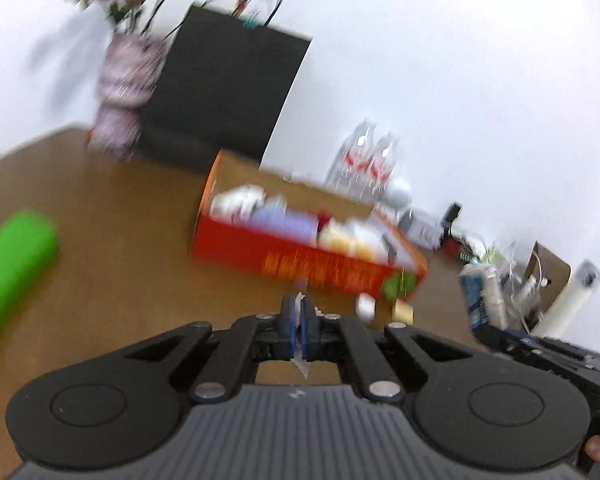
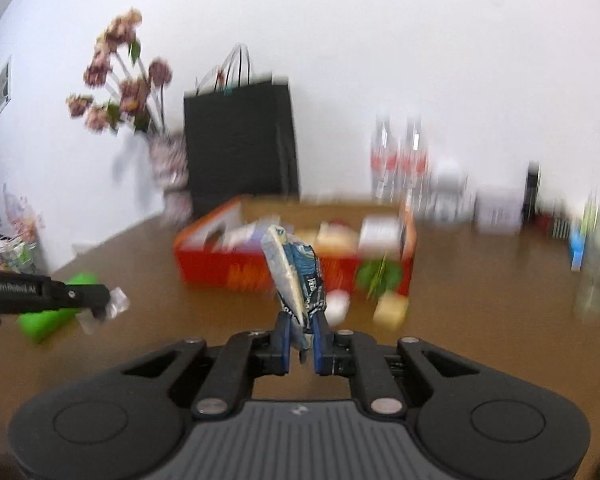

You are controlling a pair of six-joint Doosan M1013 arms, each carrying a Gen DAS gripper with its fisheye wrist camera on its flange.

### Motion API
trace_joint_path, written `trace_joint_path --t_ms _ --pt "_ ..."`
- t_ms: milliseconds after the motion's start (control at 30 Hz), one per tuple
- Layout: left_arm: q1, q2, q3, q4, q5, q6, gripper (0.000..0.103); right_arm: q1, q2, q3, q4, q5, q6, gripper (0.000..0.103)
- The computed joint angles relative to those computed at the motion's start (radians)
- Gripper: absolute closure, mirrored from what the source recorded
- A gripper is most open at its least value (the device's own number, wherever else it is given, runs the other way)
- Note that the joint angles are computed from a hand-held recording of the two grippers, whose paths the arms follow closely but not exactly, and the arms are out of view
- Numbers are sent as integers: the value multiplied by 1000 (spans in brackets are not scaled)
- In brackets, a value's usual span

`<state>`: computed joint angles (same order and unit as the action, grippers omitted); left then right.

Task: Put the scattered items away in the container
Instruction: 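Lower the snack bag and wrapper into the box and open both grippers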

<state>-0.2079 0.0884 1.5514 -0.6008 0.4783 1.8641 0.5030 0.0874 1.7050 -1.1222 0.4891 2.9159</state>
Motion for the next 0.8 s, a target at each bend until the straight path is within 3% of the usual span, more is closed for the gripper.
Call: trace_joint_path --t_ms 67,133,233,400,533,600,633,667,700,733,800 --pt "-5 71 -115 93 34 -67 100 -32 25 -63 18 12 -45 93" --pt "-6 157 -245 162 106 -134 100 -87 59 -138 150 -15 -181 93" --pt "-25 283 -416 349 193 -298 100 -156 141 -268 404 3 -435 93" --pt "-30 474 -671 402 349 -370 100 -254 296 -469 893 63 -788 93" --pt "-35 571 -801 456 451 -378 99 -250 411 -624 869 227 -822 90" --pt "-31 589 -827 442 460 -347 95 -250 462 -700 873 336 -836 70" --pt "-27 586 -822 428 443 -346 83 -254 472 -711 890 338 -846 65" --pt "-22 580 -814 411 424 -345 57 -259 471 -706 918 310 -859 55" --pt "-18 571 -803 393 405 -335 44 -267 465 -694 964 278 -883 45" --pt "-17 555 -781 382 375 -322 29 -273 454 -678 999 252 -896 43" --pt "-24 529 -755 416 347 -317 23 -274 433 -653 1001 217 -867 35"
